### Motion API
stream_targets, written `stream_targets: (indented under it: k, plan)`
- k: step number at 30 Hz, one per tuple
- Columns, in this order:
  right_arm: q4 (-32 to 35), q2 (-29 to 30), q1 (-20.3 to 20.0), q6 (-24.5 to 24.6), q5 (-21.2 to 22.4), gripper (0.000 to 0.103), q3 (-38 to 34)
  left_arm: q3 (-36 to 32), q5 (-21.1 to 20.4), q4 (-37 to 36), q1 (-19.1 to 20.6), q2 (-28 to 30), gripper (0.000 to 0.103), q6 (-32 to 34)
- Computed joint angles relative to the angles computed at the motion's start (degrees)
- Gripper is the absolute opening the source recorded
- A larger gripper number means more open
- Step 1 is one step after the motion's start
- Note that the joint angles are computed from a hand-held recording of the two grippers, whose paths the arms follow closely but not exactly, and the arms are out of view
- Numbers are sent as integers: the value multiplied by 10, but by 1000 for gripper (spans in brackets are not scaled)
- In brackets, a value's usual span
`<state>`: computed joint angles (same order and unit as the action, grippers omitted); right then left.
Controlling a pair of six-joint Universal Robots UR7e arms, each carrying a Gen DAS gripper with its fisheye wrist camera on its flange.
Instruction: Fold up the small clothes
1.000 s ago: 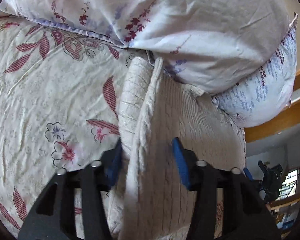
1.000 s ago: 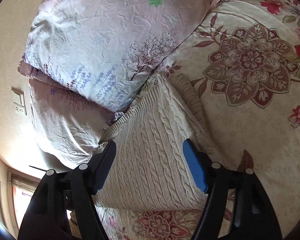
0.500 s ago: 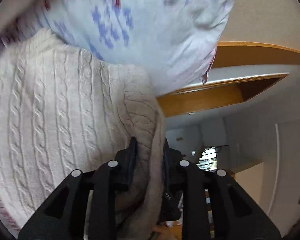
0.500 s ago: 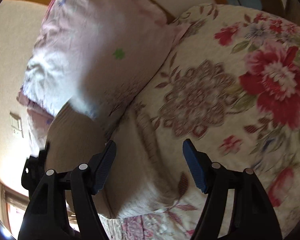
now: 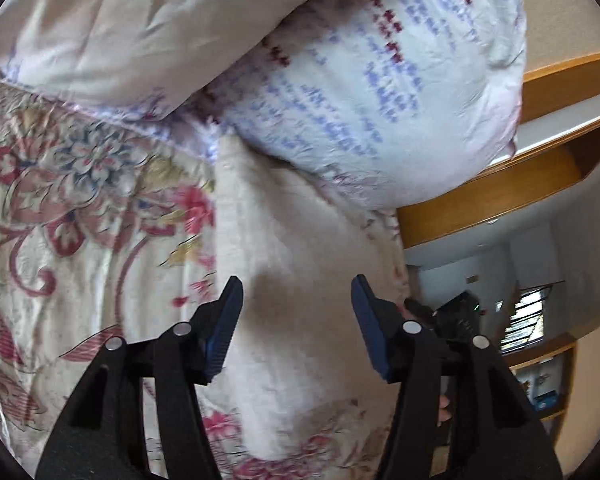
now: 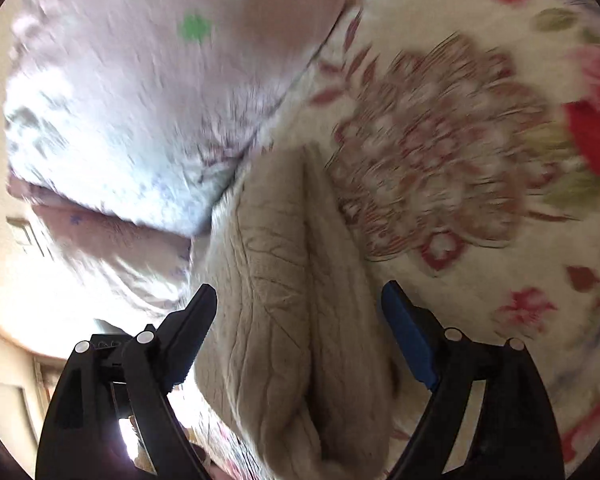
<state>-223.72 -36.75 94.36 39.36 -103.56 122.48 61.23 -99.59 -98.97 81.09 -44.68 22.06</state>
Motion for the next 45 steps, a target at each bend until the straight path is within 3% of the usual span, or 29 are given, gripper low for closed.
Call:
stream_targets:
  k: [3,5,7,8,9,11,12,18,20,22,23,25,27,29,30,31,32,35,38,41,43,44,45]
  plan:
    - [44,0,-4,-15,18,91,-22,8,35,7,-8,7,60,19]
    - [50,2,-2,-19,20,90,-27,51,67,-28,-19,-5,69,42]
    - [43,13,-2,-24,29,58,-34,78,82,-57,-25,-9,72,48]
    - [48,19,2,-23,25,47,-38,80,83,-59,-26,-5,72,39]
    - [35,26,6,-27,22,42,-40,76,75,-59,-24,0,71,24]
    - [1,39,11,-26,34,39,-44,62,49,-54,-15,7,44,3]
    - [-17,46,17,-27,45,38,-47,48,27,-35,-9,11,39,1]
    - [53,72,81,-93,69,36,-125,-36,-28,41,22,-8,35,78]
    - [115,80,95,-103,39,38,-158,-33,13,6,25,-24,42,112]
    - [206,85,115,-90,-72,38,-191,7,102,-72,17,-45,46,131]
    - [215,88,119,-73,-108,37,-195,27,140,-104,14,-55,46,133]
    - [162,89,118,-38,-107,38,-182,38,146,-123,22,-72,48,150]
    - [119,95,116,-43,-87,47,-180,64,139,-146,29,-96,57,168]
    - [159,96,115,-43,-75,49,-198,100,142,-175,35,-125,76,191]
    - [176,97,106,-44,-44,39,-206,126,147,-199,37,-140,80,204]
    - [182,105,105,-51,-37,22,-220,152,152,-219,38,-154,85,218]
    - [194,107,107,-65,-54,15,-228,170,157,-226,41,-171,89,234]
    - [191,109,115,-58,-141,10,-243,225,182,-258,42,-200,94,259]
    - [223,99,114,-26,-187,10,-248,252,197,-263,46,-204,94,252]
    - [232,89,147,-45,-233,12,-239,279,220,-293,43,-210,97,252]
    - [166,96,160,-93,-209,35,-231,286,220,-301,44,-212,99,254]
    - [134,100,166,-119,-193,58,-225,289,220,-301,44,-213,100,255]
    - [107,106,176,-146,-179,64,-218,291,221,-303,44,-213,100,256]
